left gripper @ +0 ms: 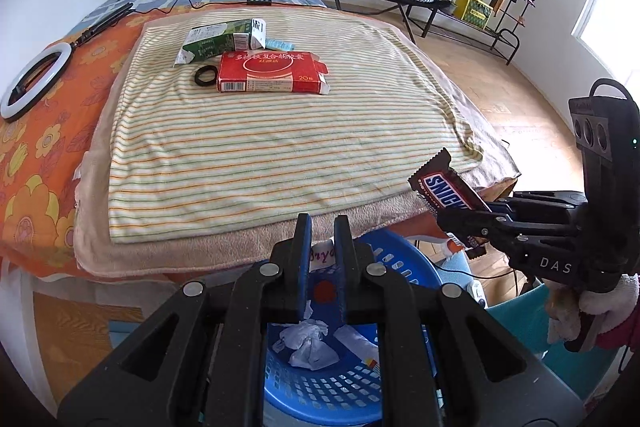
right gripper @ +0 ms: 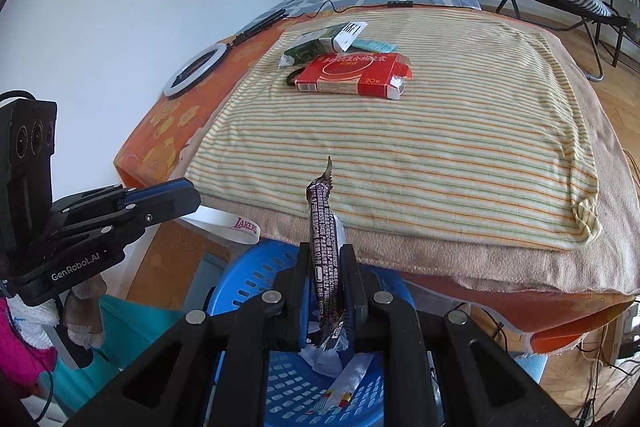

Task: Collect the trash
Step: 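Carry white band and Snickers wrapper to the blue basket and open both tools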

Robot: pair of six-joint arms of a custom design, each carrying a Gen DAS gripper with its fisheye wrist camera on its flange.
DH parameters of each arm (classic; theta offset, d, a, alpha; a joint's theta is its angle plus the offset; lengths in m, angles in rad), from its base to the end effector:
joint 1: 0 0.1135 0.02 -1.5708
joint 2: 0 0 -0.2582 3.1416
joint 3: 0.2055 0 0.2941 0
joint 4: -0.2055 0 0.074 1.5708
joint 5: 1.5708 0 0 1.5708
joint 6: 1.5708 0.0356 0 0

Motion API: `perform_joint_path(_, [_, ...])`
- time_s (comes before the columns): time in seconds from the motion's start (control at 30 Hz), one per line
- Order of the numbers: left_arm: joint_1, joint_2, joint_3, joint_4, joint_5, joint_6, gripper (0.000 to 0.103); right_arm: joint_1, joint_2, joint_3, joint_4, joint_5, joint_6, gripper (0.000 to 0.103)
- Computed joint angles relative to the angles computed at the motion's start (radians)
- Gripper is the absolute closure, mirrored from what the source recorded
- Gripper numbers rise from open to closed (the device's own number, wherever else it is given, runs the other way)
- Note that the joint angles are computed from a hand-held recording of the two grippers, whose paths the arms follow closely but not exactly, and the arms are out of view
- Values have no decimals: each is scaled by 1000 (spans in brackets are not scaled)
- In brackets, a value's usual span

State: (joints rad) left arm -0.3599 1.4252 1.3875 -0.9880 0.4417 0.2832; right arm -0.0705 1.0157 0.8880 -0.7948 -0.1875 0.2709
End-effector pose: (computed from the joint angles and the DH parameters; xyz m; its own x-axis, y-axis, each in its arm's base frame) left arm 0.3012 -0.1296 0.3273 -0.6215 0.5038 -0.6000 0.7285 0.6533 -0.2061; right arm 0.2428 -0.0105 0.2689 -0.7777 0.3185 -0.5420 0.1713 0.9369 0.3048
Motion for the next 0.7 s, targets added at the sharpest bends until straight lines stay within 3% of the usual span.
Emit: perform_joint_path(0.7, [-33, -63, -206, 17, -67, 63, 94, 77, -5, -161, 15, -16, 41, 88])
